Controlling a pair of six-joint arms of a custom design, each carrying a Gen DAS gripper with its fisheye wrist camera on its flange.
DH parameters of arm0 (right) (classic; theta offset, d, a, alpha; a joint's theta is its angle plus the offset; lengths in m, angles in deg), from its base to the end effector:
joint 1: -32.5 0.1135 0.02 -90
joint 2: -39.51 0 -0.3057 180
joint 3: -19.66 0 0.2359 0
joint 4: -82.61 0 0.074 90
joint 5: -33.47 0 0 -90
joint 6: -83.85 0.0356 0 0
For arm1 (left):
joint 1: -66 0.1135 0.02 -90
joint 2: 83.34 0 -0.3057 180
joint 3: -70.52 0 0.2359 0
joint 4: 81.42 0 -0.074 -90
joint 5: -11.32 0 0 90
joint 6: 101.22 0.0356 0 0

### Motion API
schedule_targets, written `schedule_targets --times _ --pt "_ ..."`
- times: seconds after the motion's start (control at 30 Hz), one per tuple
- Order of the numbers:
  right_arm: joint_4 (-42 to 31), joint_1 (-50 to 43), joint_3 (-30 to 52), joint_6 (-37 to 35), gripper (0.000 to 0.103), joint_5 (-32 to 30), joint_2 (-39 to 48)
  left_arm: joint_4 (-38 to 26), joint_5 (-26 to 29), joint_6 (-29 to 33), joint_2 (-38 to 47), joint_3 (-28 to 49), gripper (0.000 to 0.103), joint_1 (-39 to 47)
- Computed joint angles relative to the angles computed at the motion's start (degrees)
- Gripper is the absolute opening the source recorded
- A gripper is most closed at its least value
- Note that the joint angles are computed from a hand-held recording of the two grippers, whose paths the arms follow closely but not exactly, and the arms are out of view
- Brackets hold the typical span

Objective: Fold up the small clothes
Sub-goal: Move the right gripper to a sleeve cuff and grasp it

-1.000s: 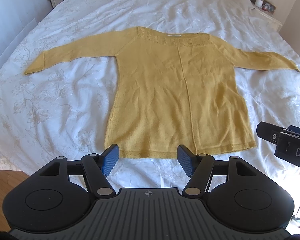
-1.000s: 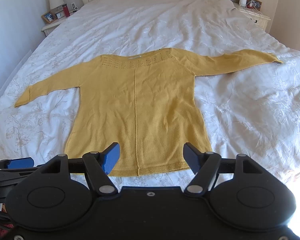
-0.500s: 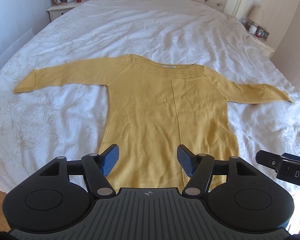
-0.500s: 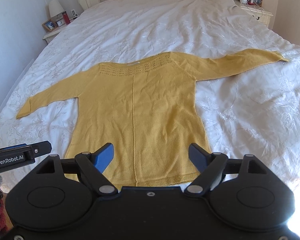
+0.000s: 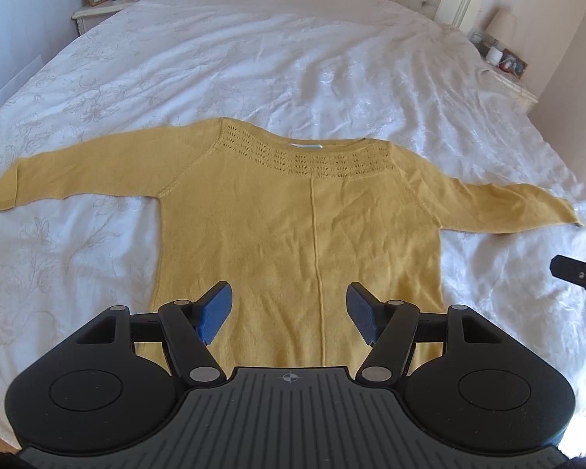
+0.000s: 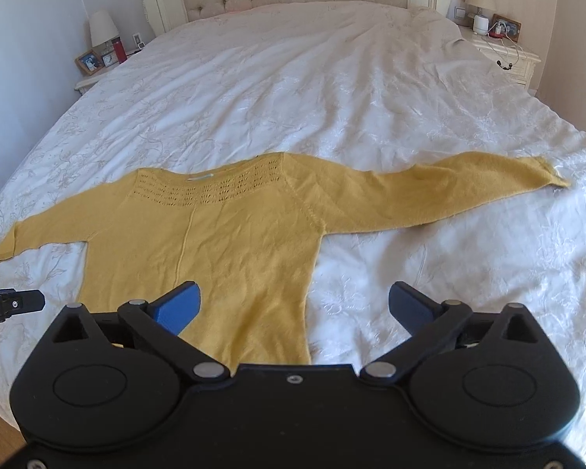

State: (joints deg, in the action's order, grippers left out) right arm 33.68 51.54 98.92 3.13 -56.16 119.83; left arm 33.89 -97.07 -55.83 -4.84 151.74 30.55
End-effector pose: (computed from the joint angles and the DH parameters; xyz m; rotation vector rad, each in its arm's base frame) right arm 0.2600 0.0895 0.3265 -0.2059 2.4461 0.2109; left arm 0.2064 -0.1331 0.3291 -0.3081 2.5480 -0.0938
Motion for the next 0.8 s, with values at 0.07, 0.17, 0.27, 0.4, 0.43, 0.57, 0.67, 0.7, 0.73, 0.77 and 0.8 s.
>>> schedule_targets --times 0.07,0.17,0.27,0.4,0.43,0.57,0.67,0.7,0.73,0.77,0.8 --pt "1.8 -4.6 1.2 -4.3 0.102 -1.8 2.0 0.9 0.8 0.3 2.2 1.5 0.072 0.8" --pt "5.2 -13.3 4.3 -9.8 0.102 -6.8 7.2 1.0 0.9 -0.8 5.9 4.0 0.073 1.2" --pt "2.6 -20.9 11.9 -11.8 0.102 -10.5 14.6 0.3 -0.2 -2.2 9.6 6.6 0.073 1.0" --pt "0.5 -28.4 22.8 -14.1 0.102 -12.3 24.1 -0.8 0.3 -3.1 14.4 10.5 0.073 1.8" --pt "-0.6 -29.8 26.3 -15.0 0.102 -12.0 26.7 -1.2 0.3 -3.3 15.3 11.3 0.073 2.0" --pt "-5.6 -34.5 41.0 -18.1 0.102 -12.2 37.4 -2.3 0.1 -4.1 18.8 14.1 0.073 2.2" --pt "-9.2 -35.9 50.6 -19.7 0.100 -10.7 44.8 -2.7 0.9 -3.8 20.8 15.5 0.073 2.5" --pt "-10.7 -36.4 54.0 -20.3 0.095 -10.5 47.2 -2.8 1.3 -3.6 21.6 16.0 0.073 2.5" --pt "-12.2 -36.7 56.5 -20.7 0.092 -10.3 49.2 -3.0 1.6 -3.3 22.3 16.4 0.073 2.7" --pt "-14.3 -37.0 59.8 -21.1 0.085 -10.0 51.5 -3.3 1.9 -3.2 22.9 16.9 0.073 2.9" --pt "-16.0 -37.1 62.4 -21.4 0.082 -9.5 53.5 -3.5 2.2 -3.1 23.5 17.3 0.073 3.0"
